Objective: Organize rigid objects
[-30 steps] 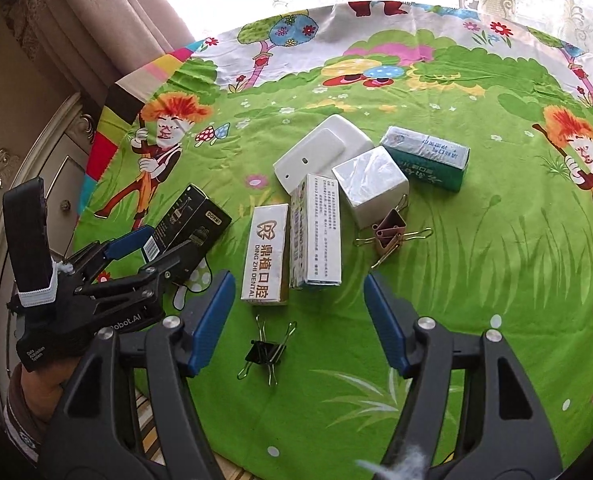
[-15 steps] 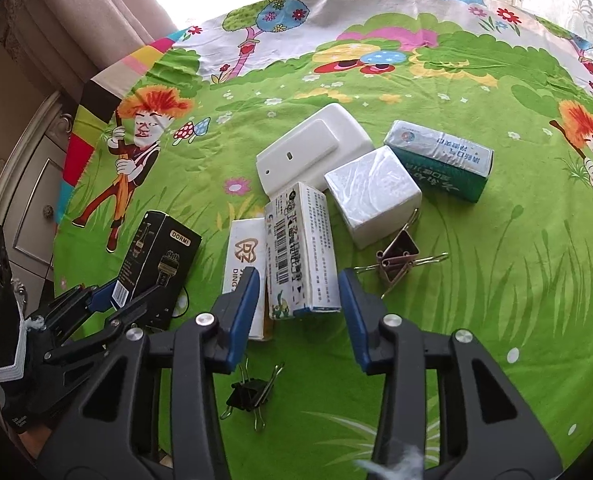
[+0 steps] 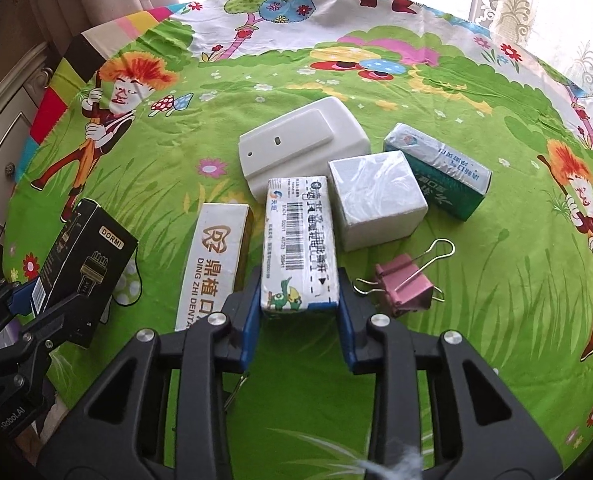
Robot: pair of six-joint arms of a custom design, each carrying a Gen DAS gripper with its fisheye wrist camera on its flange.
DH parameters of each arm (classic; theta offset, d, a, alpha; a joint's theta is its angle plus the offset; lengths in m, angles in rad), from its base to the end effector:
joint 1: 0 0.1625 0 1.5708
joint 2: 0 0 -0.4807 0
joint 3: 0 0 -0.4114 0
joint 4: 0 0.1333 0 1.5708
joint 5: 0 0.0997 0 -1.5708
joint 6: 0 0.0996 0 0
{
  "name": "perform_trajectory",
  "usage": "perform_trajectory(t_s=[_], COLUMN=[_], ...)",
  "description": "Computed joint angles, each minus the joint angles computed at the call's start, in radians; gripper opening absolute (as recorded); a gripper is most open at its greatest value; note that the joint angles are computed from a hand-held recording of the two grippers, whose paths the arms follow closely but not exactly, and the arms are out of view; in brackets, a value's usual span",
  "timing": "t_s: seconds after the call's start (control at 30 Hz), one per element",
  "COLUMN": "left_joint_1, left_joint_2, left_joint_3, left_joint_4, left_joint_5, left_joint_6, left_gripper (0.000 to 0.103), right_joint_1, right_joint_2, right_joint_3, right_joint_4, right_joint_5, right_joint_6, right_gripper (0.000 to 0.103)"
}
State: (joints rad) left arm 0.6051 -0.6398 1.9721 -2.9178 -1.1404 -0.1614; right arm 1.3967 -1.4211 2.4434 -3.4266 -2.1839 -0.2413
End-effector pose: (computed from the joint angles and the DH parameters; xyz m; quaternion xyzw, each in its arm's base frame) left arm -0.3807 -0.4759 -0.0393 0.3809 0.8996 -0.1201 0.1767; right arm 0.0032 -0.4204 0.3058 -0.0928 -0.8754 0.3207 0.3496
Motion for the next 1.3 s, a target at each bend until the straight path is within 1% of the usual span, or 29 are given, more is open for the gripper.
perform_trajectory(t_s=[0.2, 0.3, 0.43, 0.5, 0.63, 0.7, 0.8, 0.87, 1.1, 1.2, 1.3], left_joint_1=[-0.015, -0.025, -0.041, -0.054, -0.077, -0.084, -0.085, -0.083, -0.072, -0.068, -0.071], left_joint_2=[-0.029, -0.047, -0.076, -0.091, -0.122, -0.136, -0.153, -0.159, -0.169, -0.174, -0.183], left_joint_3=[0.031, 0.051, 0.084, 0.108, 0.161, 0.185, 0.209, 0.22, 0.247, 0.251, 0.263], left_joint_4=[0.003, 0.001, -0.006, -0.016, -0.05, -0.071, -0.089, -0.099, -0.141, -0.14, -0.147], left_joint_5=[0.007, 0.012, 0.002, -0.002, -0.015, -0.016, -0.014, -0.017, -0.028, -0.029, -0.017], left_joint_6=[-0.032, -0.054, -0.094, -0.114, -0.16, -0.181, -0.207, -0.219, -0.253, -0.266, -0.274], left_gripper=[0.04, 0.04, 0.04, 0.04, 0.04, 0.04, 0.04, 0.04, 0.04, 0.04, 0.04], right_joint_1=[0.022, 0.036, 0.055, 0.071, 0.093, 0.124, 0.192, 0.229, 0.333, 0.372, 0.401], right_joint_2=[-0.002, -0.01, -0.026, -0.023, -0.02, -0.022, -0.018, -0.025, -0.067, -0.077, -0.074], right_joint_3=[0.016, 0.031, 0.073, 0.102, 0.153, 0.165, 0.178, 0.178, 0.193, 0.202, 0.205], right_joint_4=[-0.041, -0.06, -0.104, -0.142, -0.156, -0.165, -0.197, -0.163, 0.041, 0.11, 0.138], right_joint_5=[-0.016, -0.024, -0.036, -0.059, -0.074, -0.09, -0.148, -0.192, -0.303, -0.33, -0.35], right_joint_6=[-0.015, -0.009, -0.001, -0.005, 0.032, 0.051, 0.057, 0.08, 0.216, 0.274, 0.301], right_gripper=[0.037, 0.037, 0.037, 0.037, 0.037, 0.037, 0.037, 0.037, 0.037, 0.037, 0.037])
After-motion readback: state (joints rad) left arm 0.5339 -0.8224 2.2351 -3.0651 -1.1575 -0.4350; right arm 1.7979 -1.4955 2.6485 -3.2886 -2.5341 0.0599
